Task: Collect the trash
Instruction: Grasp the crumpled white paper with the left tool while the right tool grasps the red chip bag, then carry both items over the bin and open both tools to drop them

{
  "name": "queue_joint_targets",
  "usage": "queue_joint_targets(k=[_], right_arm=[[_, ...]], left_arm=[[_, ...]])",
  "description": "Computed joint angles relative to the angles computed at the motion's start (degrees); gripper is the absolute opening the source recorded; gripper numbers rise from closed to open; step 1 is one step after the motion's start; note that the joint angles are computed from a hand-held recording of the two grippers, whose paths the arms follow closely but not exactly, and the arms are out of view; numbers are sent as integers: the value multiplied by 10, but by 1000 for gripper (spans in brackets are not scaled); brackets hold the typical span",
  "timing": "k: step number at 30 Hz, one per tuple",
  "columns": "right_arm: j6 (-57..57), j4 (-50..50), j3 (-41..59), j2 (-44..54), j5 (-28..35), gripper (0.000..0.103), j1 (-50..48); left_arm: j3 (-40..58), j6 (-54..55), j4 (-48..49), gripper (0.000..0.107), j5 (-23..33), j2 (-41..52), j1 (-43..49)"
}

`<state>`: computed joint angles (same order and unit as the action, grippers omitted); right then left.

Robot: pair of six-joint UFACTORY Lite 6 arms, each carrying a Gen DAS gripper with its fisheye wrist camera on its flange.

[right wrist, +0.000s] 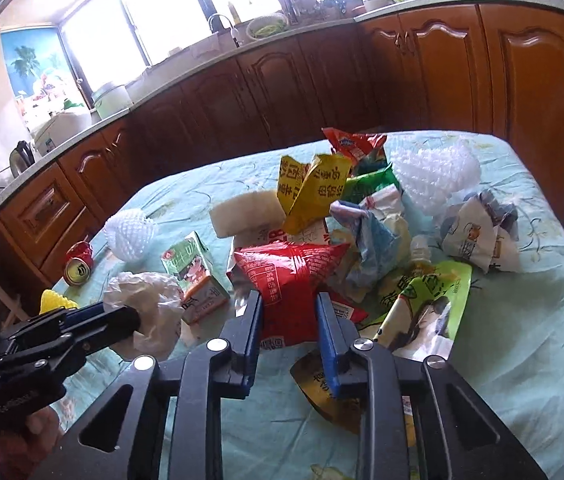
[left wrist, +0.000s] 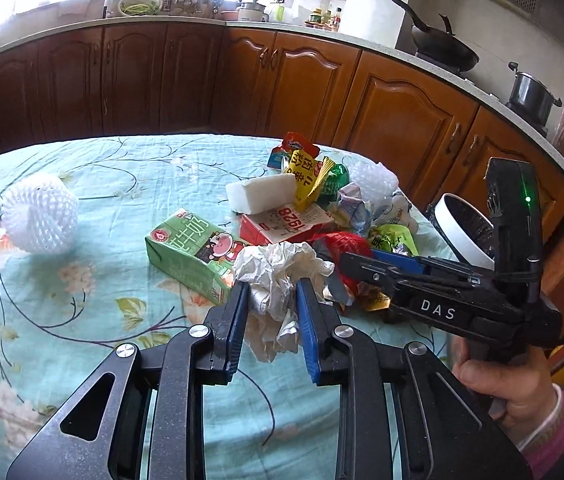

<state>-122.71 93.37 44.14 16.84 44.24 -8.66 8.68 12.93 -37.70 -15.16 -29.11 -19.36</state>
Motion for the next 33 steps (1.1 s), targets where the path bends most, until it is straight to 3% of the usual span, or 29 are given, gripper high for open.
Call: queue_joint_targets(k=[4, 10, 21, 33], right_arm=[[31, -43, -7, -40, 56, 21, -69], [73, -107, 33, -34, 113, 21, -193], [110, -165, 163, 60, 135, 21, -380], [165, -194, 307, 170, 131, 21, -444]], left_arm=[[13, -13, 13, 23, 5, 11, -1], [52, 105, -119, 23, -10, 21, -67], [243, 34, -73, 23, -46, 243, -194], [487, 143, -158, 23, -13, 455, -268]])
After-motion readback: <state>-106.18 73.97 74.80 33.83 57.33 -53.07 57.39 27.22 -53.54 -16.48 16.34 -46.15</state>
